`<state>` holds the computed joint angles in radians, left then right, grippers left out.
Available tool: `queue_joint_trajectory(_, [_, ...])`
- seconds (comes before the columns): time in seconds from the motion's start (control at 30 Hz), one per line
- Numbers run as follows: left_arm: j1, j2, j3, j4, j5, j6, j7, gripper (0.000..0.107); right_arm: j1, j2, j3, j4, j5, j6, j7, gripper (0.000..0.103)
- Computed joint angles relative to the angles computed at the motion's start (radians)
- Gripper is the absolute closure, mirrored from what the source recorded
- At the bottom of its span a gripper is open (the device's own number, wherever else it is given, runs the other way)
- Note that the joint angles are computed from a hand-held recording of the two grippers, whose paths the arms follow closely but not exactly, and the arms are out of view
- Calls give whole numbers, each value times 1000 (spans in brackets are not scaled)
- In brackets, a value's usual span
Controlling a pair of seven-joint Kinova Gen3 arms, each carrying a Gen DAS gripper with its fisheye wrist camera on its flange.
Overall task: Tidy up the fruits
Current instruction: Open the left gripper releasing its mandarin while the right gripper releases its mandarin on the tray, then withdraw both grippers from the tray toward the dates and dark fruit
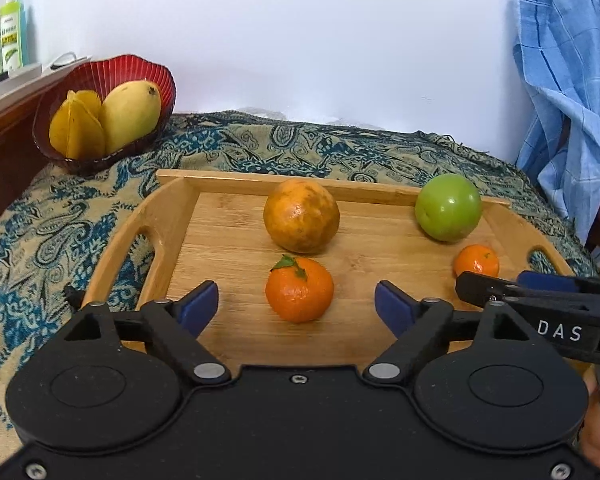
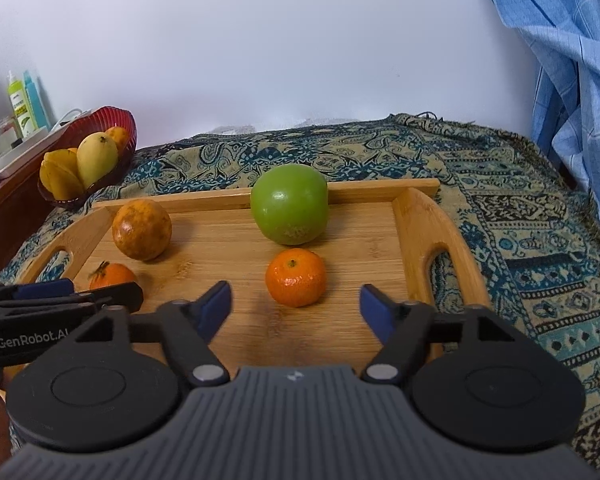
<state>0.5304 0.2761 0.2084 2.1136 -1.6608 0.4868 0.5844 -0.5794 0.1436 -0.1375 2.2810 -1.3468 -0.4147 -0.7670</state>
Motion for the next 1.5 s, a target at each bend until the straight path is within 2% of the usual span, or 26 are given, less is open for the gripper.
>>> queue_joint_trajectory(0.37, [47,-52,30,59,8,64,8,12,0,-66,-41,68,15,-47,-23,5])
queue_joint_trajectory(0.57, [55,-92,47,91,25,59,2,10,-9,-94,-77,98,7,-89,-23,1])
queue_joint_trajectory(0.83, [71,-161,66,147,56,56,14,7,-1,-155,-124,138,-24,-82,-8,0])
queue_joint_trajectory(1.03, [87,-212,92,187,96,74,3,6,-13,-202,-194,179,-67,-127,-11,0])
queue_joint_trajectory(1.27, [123,-256,131,235,144,128,18,5,-35,-244,-267,216,-133,-184,-12,0])
queue_joint_trajectory(1.37, [148,-264,155,259,151,173,50,5,-65,-246,-313,233,-188,-247,-14,0])
queue_joint_trajectory(1.5, [202,-262,196,297,150,265,128,5,-123,-258,-366,276,-240,-304,-115,0])
